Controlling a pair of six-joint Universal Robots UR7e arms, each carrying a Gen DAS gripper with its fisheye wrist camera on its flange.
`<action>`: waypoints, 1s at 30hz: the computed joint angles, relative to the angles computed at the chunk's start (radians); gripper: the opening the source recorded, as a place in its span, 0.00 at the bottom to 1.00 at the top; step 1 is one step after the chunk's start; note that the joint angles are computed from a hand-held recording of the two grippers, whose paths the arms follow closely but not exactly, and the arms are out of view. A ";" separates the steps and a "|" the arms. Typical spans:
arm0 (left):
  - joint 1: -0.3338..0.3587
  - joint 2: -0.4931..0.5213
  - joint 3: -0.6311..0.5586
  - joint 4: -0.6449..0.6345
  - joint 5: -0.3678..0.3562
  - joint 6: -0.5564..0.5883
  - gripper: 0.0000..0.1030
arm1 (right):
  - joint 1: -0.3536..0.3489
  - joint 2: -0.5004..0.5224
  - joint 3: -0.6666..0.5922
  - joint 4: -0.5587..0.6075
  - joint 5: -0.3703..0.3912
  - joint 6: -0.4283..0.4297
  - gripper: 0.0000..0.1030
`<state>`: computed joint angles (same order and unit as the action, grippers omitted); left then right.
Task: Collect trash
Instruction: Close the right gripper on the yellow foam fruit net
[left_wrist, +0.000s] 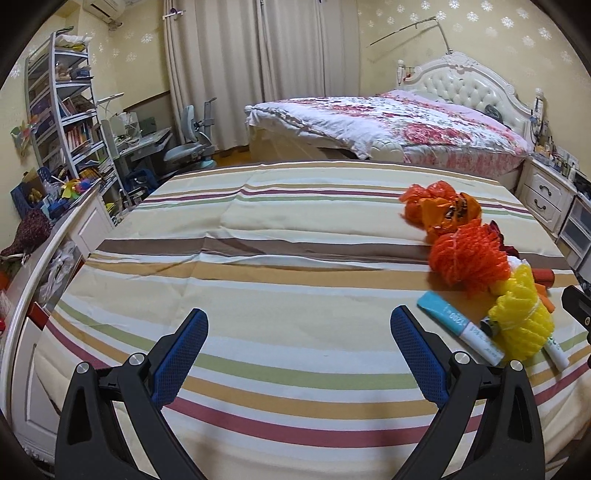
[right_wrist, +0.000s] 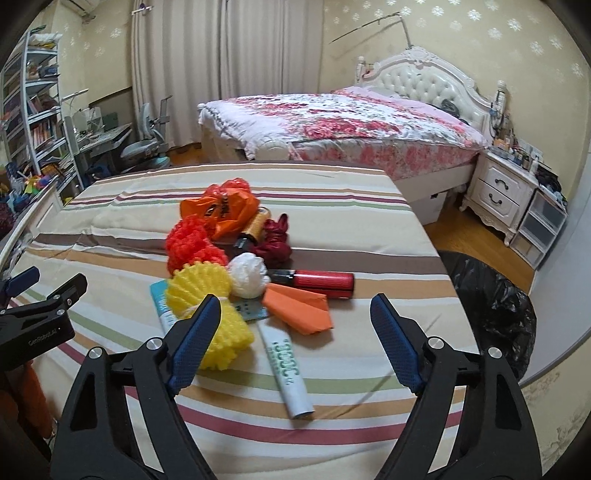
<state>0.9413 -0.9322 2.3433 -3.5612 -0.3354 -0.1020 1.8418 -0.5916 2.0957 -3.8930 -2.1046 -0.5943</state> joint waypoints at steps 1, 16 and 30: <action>0.004 -0.004 0.006 -0.017 0.009 0.011 0.94 | 0.009 0.009 -0.006 0.006 -0.001 -0.007 0.77; 0.041 -0.047 0.042 -0.010 -0.035 -0.033 0.94 | 0.035 0.046 -0.042 0.174 -0.004 0.022 0.42; -0.005 0.009 -0.002 -0.010 -0.086 0.012 0.94 | 0.026 -0.029 0.031 0.057 0.015 0.000 0.37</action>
<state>0.9363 -0.9232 2.3410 -3.5711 -0.4213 -0.0899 1.8673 -0.6205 2.1262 -3.8362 -2.0894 -0.5946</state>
